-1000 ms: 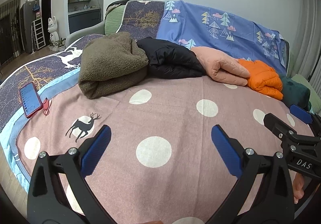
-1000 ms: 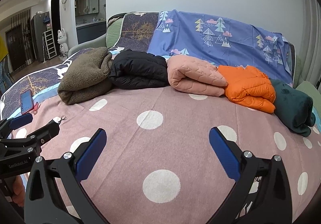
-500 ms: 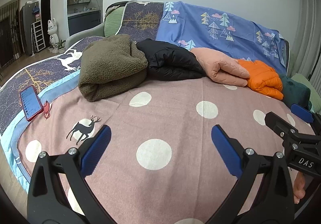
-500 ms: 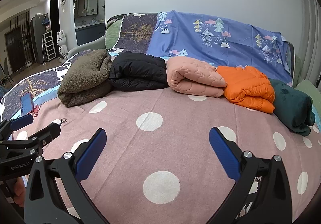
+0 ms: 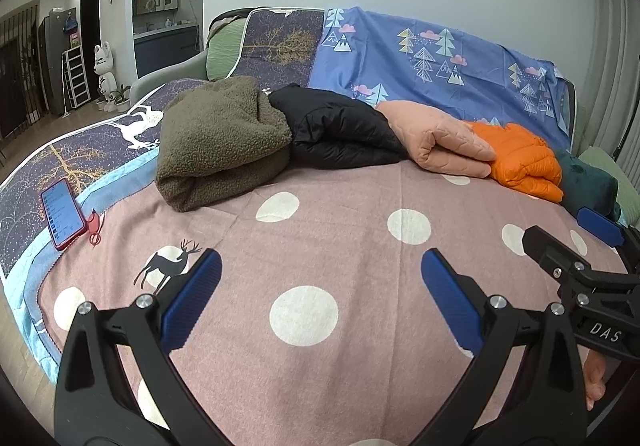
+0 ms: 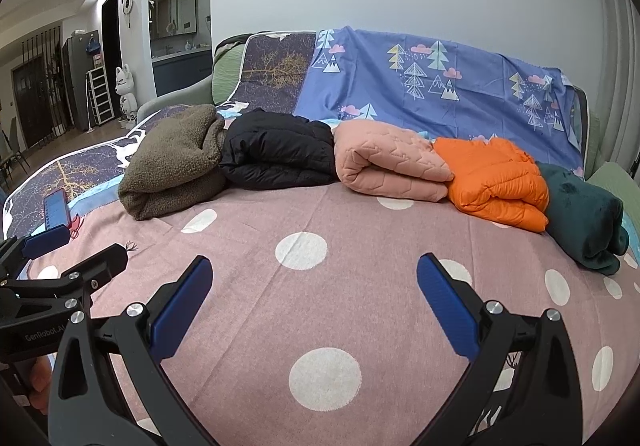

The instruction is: Fold large clothes

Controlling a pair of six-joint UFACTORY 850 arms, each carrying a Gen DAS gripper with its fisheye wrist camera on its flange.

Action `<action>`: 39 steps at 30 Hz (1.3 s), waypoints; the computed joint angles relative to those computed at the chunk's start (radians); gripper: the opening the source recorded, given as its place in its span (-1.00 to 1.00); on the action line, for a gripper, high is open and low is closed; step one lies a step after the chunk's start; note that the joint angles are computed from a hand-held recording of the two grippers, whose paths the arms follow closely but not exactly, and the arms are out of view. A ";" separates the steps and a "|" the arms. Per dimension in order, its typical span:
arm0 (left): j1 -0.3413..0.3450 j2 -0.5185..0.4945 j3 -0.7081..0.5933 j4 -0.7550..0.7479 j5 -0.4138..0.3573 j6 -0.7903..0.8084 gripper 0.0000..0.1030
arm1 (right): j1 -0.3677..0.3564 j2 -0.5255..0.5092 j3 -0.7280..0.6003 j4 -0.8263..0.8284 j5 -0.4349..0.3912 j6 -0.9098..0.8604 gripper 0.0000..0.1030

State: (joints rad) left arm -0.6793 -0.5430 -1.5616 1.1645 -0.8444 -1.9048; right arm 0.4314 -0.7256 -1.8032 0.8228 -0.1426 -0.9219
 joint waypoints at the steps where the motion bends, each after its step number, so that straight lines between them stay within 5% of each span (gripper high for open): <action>1: -0.001 -0.001 -0.003 0.001 -0.002 0.002 0.96 | 0.000 0.000 -0.002 0.011 -0.001 -0.011 0.97; 39: 0.003 0.001 -0.025 0.004 0.002 0.038 0.96 | -0.001 0.010 0.000 0.073 0.035 -0.049 0.97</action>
